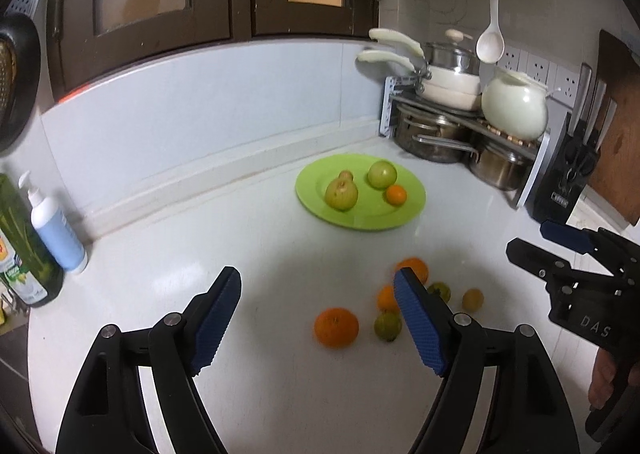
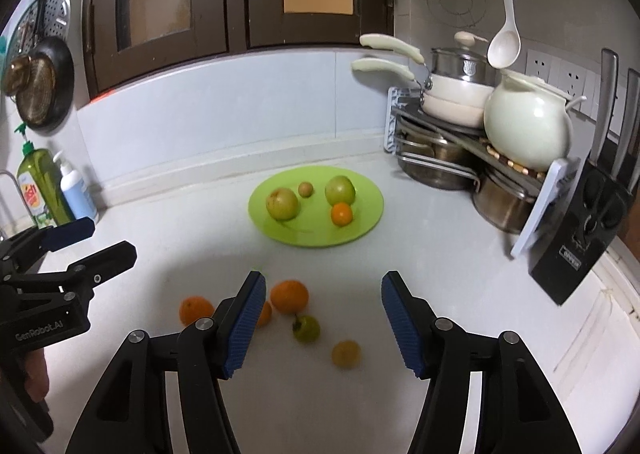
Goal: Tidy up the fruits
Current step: 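Move both grippers back toward the remaining fruits, then grasp the large orange with the left gripper while the right gripper grasps a small yellow fruit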
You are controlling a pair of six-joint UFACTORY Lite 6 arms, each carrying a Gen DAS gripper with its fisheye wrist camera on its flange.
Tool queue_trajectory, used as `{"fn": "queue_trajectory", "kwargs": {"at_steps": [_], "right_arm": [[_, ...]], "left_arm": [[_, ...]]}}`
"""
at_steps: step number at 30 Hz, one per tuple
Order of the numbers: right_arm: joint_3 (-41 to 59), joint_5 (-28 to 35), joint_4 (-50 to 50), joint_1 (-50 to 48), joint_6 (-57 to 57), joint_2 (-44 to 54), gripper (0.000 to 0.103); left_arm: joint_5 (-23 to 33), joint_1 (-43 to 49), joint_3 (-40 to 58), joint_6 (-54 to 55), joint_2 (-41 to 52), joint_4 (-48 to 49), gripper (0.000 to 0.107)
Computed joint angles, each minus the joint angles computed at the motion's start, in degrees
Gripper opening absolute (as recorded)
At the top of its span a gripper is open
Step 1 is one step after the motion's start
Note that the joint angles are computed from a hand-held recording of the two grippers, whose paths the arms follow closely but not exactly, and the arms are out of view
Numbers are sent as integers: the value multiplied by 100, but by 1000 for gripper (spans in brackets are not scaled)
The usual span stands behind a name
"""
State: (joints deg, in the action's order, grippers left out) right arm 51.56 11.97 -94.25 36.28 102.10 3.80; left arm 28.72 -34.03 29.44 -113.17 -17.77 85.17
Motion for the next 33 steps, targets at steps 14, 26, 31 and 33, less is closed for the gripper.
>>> {"fn": "queue_trajectory", "kwargs": {"at_steps": [14, 26, 31, 33], "right_arm": [[-142, 25, 30, -74, 51, 581, 61], [204, -423, -442, -488, 691, 1575, 61], [332, -404, -970, -577, 1255, 1851, 60], [392, -401, -1070, -584, 1385, 1937, 60]], "left_arm": [[-593, 251, -195, -966, 1074, 811, 79], [-897, 687, 508, -2365, 2626, 2568, 78], [-879, 782, 736, -2558, 2964, 2966, 78], [-983, 886, 830, -2787, 3084, 3295, 78]]}}
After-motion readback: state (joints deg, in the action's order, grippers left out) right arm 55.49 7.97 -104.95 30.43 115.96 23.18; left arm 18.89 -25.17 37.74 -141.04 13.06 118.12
